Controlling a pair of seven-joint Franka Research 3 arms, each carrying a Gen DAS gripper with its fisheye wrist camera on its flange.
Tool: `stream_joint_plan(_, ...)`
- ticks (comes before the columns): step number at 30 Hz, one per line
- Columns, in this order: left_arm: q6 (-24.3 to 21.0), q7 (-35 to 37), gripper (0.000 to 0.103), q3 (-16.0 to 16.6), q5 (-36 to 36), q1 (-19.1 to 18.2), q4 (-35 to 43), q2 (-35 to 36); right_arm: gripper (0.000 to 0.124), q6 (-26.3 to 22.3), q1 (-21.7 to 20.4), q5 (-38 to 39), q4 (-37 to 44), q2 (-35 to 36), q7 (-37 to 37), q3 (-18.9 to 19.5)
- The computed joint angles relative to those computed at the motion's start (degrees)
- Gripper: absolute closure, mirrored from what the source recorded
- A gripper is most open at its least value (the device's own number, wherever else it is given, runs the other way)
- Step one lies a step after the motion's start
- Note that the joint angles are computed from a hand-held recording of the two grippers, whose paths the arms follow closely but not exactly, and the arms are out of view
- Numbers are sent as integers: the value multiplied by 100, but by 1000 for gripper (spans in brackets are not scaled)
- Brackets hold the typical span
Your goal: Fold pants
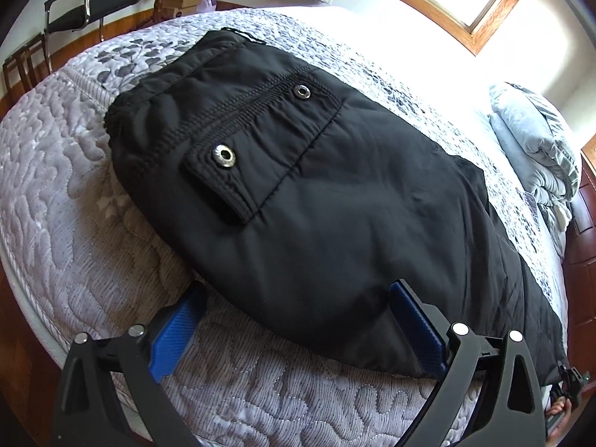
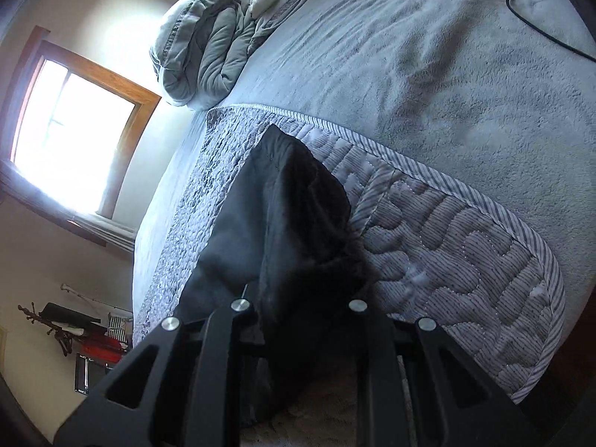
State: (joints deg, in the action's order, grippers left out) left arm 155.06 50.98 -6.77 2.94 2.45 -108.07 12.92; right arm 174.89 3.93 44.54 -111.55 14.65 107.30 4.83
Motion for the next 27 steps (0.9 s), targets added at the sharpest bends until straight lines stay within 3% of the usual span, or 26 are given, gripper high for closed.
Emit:
stream_joint_plan(7, 119, 175, 4, -47, -341, 89, -363, -288, 107, 31, 700, -1591, 195, -122, 1172, -728)
stream_joint_plan(13, 118, 215, 4, -16, -509, 112, -532, -462, 107, -96, 1255, -3085, 838, -59, 2001, -1169)
stream_joint_plan(18, 174, 358, 4, 1, -726, 131, -835, -765, 107, -567, 1561, -4123, 1738, 232, 2228, -1235)
stream_joint_plan(27, 334, 825, 4, 120, -1086, 47, -1222, -1275, 107, -1547, 1797, -4740, 3557, 1139, 1616, -875)
